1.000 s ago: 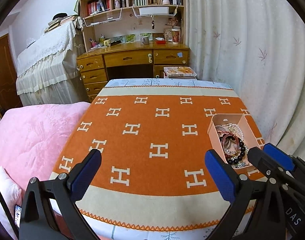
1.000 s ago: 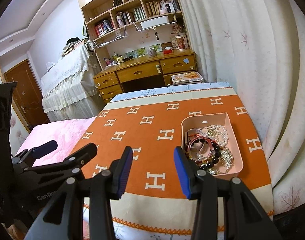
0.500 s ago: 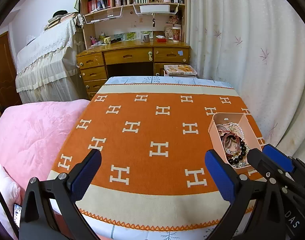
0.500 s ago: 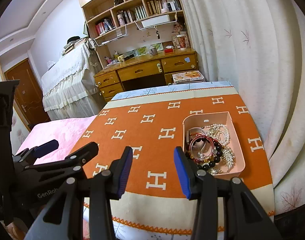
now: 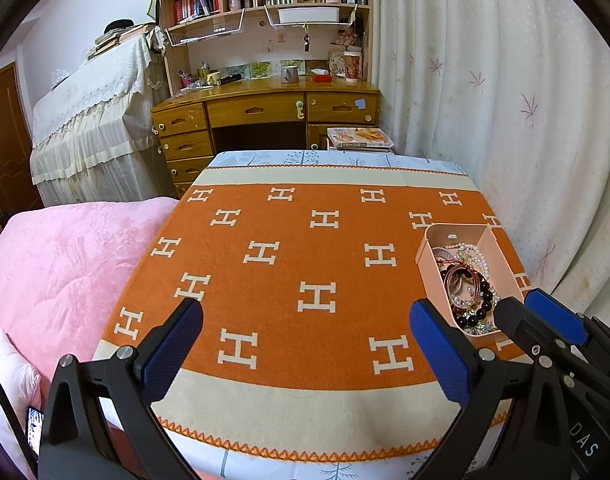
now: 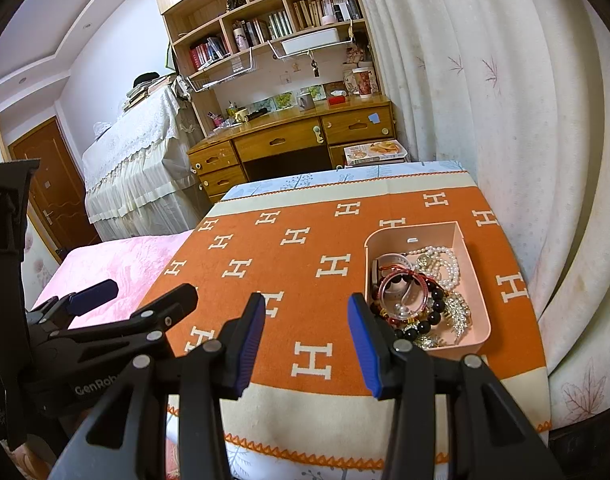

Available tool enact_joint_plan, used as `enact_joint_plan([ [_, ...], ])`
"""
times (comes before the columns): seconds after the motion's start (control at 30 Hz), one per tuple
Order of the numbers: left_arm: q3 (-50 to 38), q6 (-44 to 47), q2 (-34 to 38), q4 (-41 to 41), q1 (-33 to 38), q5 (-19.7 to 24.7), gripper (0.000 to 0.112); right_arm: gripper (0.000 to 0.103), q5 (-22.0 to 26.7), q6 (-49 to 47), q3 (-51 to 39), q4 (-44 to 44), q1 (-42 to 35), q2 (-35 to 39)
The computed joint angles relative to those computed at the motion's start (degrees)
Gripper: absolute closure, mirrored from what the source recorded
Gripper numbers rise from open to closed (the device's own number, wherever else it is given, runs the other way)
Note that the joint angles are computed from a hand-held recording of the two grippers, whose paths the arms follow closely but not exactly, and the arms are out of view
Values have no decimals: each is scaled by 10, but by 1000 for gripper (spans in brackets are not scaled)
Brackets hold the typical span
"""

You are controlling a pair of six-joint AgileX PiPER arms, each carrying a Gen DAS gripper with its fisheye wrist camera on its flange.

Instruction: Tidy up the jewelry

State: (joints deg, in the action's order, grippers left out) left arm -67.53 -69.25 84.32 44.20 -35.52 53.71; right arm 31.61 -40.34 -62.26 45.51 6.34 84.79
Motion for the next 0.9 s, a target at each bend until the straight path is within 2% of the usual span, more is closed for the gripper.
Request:
enact_joint_plan([
  [0.9, -1, 3, 2, -4, 2, -1, 10, 60, 3, 2, -2, -2, -1, 1],
])
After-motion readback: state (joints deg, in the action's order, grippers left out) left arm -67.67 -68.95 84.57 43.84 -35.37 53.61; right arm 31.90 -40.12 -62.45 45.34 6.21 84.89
